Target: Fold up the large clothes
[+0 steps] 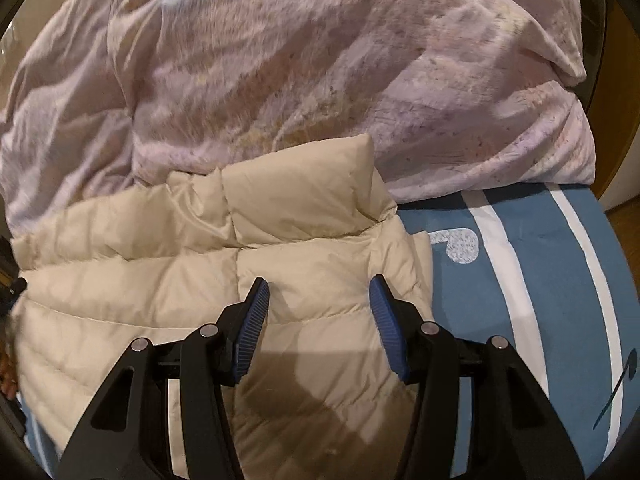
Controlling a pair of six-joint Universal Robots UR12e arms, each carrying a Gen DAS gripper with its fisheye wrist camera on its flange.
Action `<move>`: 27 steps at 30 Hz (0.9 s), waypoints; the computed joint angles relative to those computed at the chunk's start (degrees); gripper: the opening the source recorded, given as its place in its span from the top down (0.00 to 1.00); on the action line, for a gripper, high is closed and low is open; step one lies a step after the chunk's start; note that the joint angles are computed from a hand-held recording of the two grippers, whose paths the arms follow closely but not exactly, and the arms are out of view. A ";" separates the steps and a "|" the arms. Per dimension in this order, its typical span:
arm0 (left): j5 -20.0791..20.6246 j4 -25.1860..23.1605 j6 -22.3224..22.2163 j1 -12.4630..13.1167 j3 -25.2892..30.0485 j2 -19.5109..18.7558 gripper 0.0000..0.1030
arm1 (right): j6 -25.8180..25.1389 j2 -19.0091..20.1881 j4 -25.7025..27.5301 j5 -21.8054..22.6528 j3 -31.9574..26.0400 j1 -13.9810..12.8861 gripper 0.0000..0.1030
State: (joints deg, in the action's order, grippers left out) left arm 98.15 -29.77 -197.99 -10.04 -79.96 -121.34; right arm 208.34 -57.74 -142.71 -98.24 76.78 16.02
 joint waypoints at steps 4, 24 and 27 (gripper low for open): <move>1.50 -0.96 -0.01 0.03 1.18 -1.24 0.34 | -1.07 1.14 -0.09 -1.74 -0.88 0.44 0.42; 4.28 1.17 -0.71 0.02 2.38 -4.36 0.16 | -2.68 6.08 -2.85 -6.43 -4.49 2.10 0.24; 3.89 0.60 -1.07 0.08 2.67 -4.48 0.14 | -2.82 5.03 -3.52 -6.46 -2.87 2.02 0.24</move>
State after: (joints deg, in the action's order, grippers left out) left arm 102.05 -29.17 -199.06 -9.96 -77.29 -125.83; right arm 205.52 -52.71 -146.23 -104.70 73.90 18.04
